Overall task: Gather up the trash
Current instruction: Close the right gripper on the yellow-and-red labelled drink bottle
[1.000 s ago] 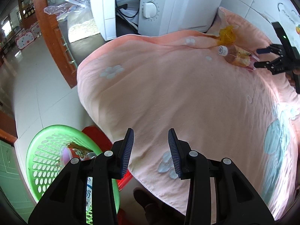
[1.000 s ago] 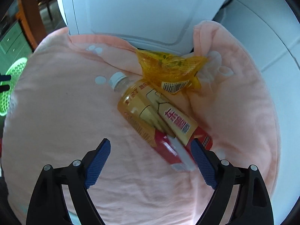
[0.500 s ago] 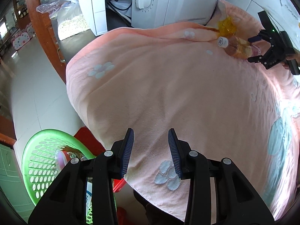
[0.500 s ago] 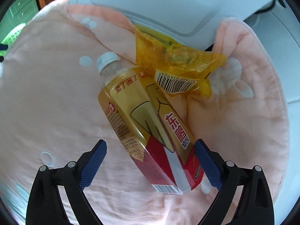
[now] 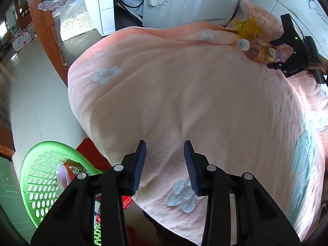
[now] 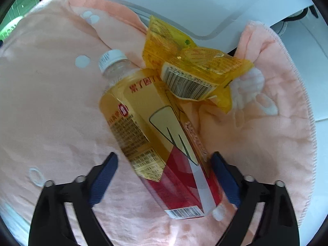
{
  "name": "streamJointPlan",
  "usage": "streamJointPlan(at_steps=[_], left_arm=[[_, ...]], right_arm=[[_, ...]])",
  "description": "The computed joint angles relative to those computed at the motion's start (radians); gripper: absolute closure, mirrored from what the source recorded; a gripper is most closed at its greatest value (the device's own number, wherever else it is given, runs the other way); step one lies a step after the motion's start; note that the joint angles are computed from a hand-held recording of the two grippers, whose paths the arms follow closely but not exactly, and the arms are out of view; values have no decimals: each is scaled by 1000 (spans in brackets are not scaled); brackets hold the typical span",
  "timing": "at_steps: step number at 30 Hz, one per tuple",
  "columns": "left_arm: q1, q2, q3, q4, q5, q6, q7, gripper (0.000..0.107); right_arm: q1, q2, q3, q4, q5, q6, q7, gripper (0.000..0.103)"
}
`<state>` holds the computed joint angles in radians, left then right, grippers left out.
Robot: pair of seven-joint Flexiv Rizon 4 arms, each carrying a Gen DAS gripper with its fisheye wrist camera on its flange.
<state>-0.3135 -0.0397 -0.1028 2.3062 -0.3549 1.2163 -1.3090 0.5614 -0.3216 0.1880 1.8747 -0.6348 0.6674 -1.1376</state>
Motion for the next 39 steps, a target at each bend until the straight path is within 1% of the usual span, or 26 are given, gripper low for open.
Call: streamJointPlan(at_steps=[6, 8, 14, 17, 19, 21, 24, 28, 31, 34, 36, 39], left_arm=[[-4, -4, -6, -3, -33, 2, 17, 68], [-6, -7, -10, -10, -42, 1, 27, 68], [-21, -41, -36, -64, -87, 9, 67, 68], [-29, -62, -53, -100, -109, 12, 93, 68], [-38, -89, -68, -139, -110, 14, 105, 68], [-48, -118, -82, -183, -103, 9, 104, 68], [-61, -170, -110, -257, -107, 1, 112, 68], [-81, -252, -138, -379, -94, -31, 95, 68], [-104, -304, -145, -462, -61, -53, 72, 68], [-139, -363, -144, -560, -5, -97, 43, 68], [-160, -389, -139, -604, 34, -111, 34, 56], [-188, -429, -137, -668, 75, -135, 19, 55]], right_arm=[[12, 15, 6, 22, -20, -11, 23, 26], [12, 25, 16, 18, 11, -16, 36, 27], [7, 93, 58, 61, 137, -21, 117, 29], [1, 134, 76, 99, 201, 4, 166, 30], [-4, 173, 94, 134, 265, 21, 222, 31], [-7, 206, 107, 168, 302, 40, 248, 32], [-3, 257, 128, 217, 337, 44, 292, 32], [7, 324, 156, 281, 382, 57, 341, 33], [19, 359, 174, 310, 418, 68, 393, 33], [24, 398, 185, 349, 453, 90, 430, 33], [19, 419, 181, 379, 496, 133, 429, 33], [33, 427, 195, 381, 506, 135, 462, 33]])
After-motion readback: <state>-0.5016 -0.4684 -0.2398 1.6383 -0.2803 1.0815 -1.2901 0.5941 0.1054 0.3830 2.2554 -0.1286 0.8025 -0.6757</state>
